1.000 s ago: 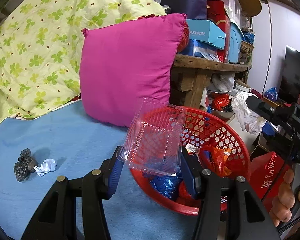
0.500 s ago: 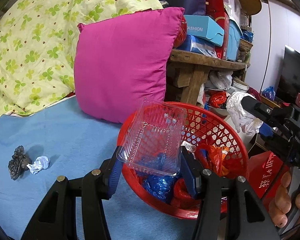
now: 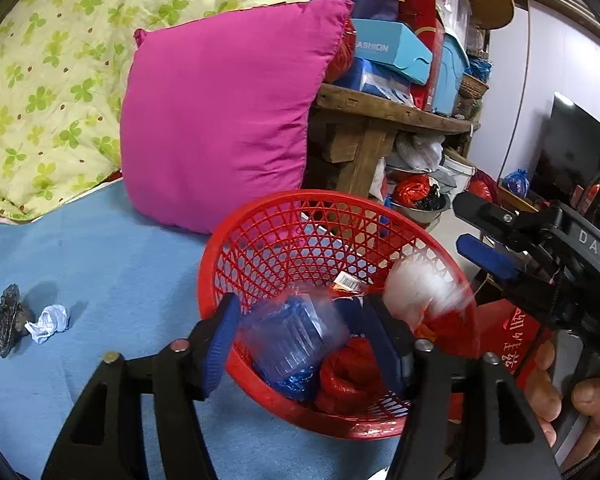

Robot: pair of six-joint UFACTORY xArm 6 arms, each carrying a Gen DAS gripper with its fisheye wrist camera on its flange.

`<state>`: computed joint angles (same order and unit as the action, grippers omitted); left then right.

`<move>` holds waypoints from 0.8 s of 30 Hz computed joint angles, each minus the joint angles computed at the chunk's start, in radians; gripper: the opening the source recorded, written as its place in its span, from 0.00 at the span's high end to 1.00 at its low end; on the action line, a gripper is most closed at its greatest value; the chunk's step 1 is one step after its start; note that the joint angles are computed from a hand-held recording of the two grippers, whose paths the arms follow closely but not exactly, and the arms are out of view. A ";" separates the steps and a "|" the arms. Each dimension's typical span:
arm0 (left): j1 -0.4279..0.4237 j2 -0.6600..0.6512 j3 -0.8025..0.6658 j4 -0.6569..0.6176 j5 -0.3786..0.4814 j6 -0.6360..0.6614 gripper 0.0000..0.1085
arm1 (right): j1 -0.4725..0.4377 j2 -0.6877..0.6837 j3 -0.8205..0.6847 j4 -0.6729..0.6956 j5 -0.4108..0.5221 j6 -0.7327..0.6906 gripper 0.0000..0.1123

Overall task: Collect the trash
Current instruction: 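Open both tools over the red wastebasket to drop the tissue and tray, then grasp the light-blue cloth with the right tool while the left tool grasps the black bag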

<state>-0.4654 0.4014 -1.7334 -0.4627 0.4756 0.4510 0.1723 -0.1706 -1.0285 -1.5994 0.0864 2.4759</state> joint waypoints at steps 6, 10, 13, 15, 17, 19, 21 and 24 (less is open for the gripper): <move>0.025 -0.012 0.011 0.025 -0.005 -0.037 0.38 | 0.022 0.008 -0.025 -0.062 0.015 0.044 0.49; 0.051 -0.032 0.044 0.053 -0.015 -0.066 0.37 | 0.050 0.042 -0.071 -0.090 0.014 0.057 0.49; 0.071 -0.049 0.075 0.061 -0.023 -0.068 0.37 | 0.087 0.076 -0.118 -0.093 0.024 0.032 0.49; 0.089 -0.061 0.097 0.079 -0.030 -0.079 0.37 | 0.111 0.098 -0.151 -0.118 0.032 0.037 0.49; 0.110 -0.081 0.131 0.072 -0.044 -0.066 0.37 | 0.140 0.127 -0.190 -0.129 0.043 0.022 0.49; 0.138 -0.095 0.158 0.110 -0.056 -0.090 0.37 | 0.169 0.162 -0.236 -0.137 0.048 0.007 0.49; 0.164 -0.105 0.172 0.117 -0.057 -0.096 0.37 | 0.196 0.199 -0.278 -0.111 0.055 -0.040 0.49; 0.217 -0.125 0.205 0.152 -0.068 -0.125 0.37 | 0.233 0.264 -0.350 -0.074 0.049 -0.103 0.49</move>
<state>-0.2481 0.2760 -1.5288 -0.3111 0.4080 0.3259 0.4054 0.0939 -1.3786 -1.6732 0.1357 2.3731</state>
